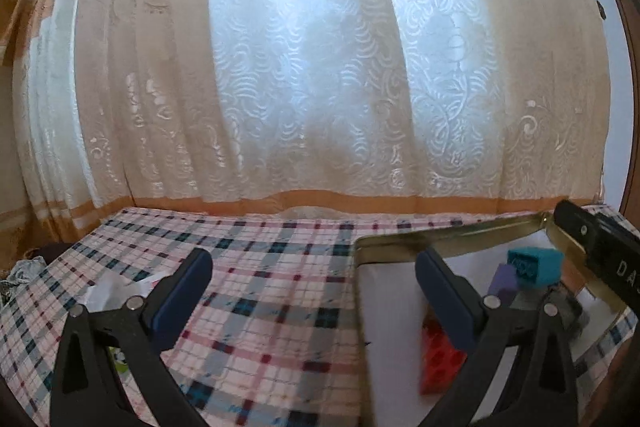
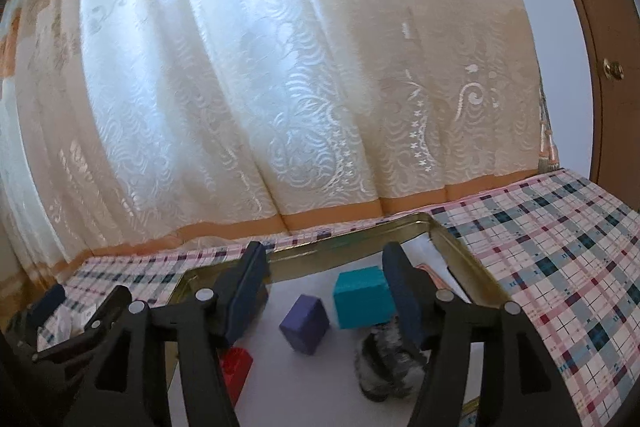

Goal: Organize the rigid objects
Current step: 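Move both open tools from the tray back toward the green cube and packet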

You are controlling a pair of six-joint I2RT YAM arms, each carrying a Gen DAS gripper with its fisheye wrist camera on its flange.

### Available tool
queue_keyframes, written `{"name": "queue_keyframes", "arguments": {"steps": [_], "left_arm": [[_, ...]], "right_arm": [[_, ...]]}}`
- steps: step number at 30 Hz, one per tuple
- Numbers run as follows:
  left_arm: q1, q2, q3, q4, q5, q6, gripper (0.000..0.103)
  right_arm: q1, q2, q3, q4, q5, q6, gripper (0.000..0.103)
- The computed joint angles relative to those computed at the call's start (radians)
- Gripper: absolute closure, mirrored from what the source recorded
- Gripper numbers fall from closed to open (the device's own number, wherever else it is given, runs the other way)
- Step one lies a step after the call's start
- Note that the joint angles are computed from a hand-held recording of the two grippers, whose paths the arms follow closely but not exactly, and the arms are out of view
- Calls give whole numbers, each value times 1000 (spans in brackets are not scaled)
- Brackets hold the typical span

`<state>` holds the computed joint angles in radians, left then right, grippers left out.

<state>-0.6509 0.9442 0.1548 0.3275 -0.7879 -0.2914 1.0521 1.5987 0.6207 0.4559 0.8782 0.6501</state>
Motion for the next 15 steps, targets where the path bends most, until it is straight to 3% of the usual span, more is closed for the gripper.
{"name": "queue_keyframes", "arguments": {"steps": [8,12,15], "left_arm": [[63,-157,-71,-88,39,3,0],[89,-186,-83,-115,64,-2,0],[100,-226,-92,-142,81,-1,0]], "right_arm": [[61,44,-14,87,97,13,40],[101,78,-10,140,204,-40,39],[120,99,16,115,229,-53,39]]}}
